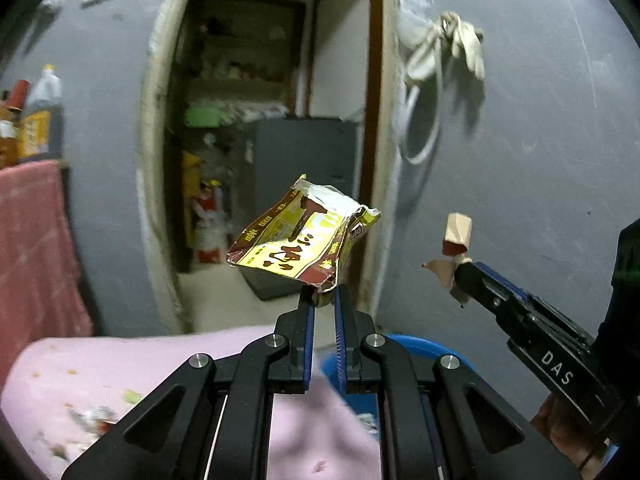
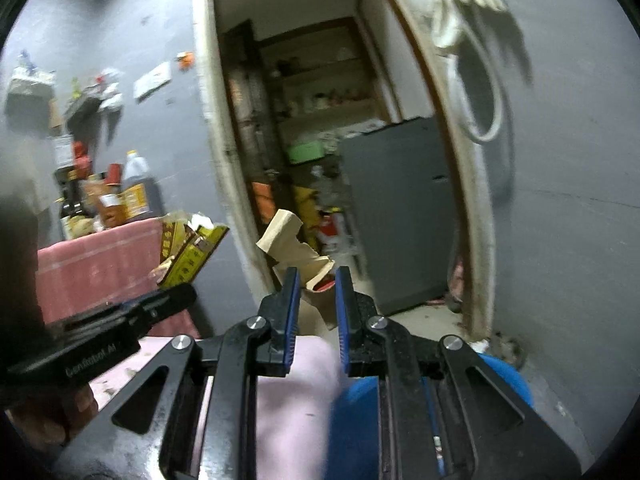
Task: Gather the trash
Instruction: 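Lift both items and carry them over the blue bucket, then open both tools over the bucket and return them to the table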
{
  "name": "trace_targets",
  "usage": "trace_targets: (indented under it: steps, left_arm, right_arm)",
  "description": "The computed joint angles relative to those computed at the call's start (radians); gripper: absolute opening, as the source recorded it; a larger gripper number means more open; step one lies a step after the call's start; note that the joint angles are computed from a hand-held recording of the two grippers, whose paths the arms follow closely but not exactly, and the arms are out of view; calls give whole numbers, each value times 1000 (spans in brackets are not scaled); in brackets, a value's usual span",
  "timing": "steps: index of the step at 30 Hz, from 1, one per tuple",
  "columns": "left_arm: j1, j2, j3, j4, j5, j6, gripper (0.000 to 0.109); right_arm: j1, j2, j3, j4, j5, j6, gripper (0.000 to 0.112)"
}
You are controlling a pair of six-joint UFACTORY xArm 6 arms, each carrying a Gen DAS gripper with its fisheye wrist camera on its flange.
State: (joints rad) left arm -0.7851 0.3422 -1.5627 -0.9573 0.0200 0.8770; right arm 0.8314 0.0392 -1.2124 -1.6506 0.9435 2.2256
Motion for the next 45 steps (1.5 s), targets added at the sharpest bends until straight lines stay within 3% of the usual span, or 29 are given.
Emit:
trace_targets:
  steps: [3,6,16,22,30,34,39,41,45]
  left_arm:
    - [16,62,-60,245,91,-250,7]
    - [27,119,-139,380,191,-389,7]
    - [47,244,-338,515,433,-575,8]
    - [55,288,-401,539,529,-616,10]
    - [60,279,-386,541,535,-629,18]
    - [68,239,-325,522,483,-622,33]
    - [82,189,-261,529,413,-644,41]
    - [88,158,-213,524,363,-651,54]
    - [101,96,-118,530,255,-671,66]
  right_arm:
    - [-26,-24,36,38,-12,28,17]
    - [-56,-39,60,77,-46,45,18]
    - [-147,-44,105,216,-193,35,20]
    - [-155,-39,98,224,-202,32,21]
    - [-139,-35,88,218,-172,20,35]
    - [-126,-37,83,200,-146,21,43]
    - [-108,-37,75,166,-119,32,62]
    - [-101,-37,72,140,-114,47,72]
    - [-83,-31,60,70,-96,87,91]
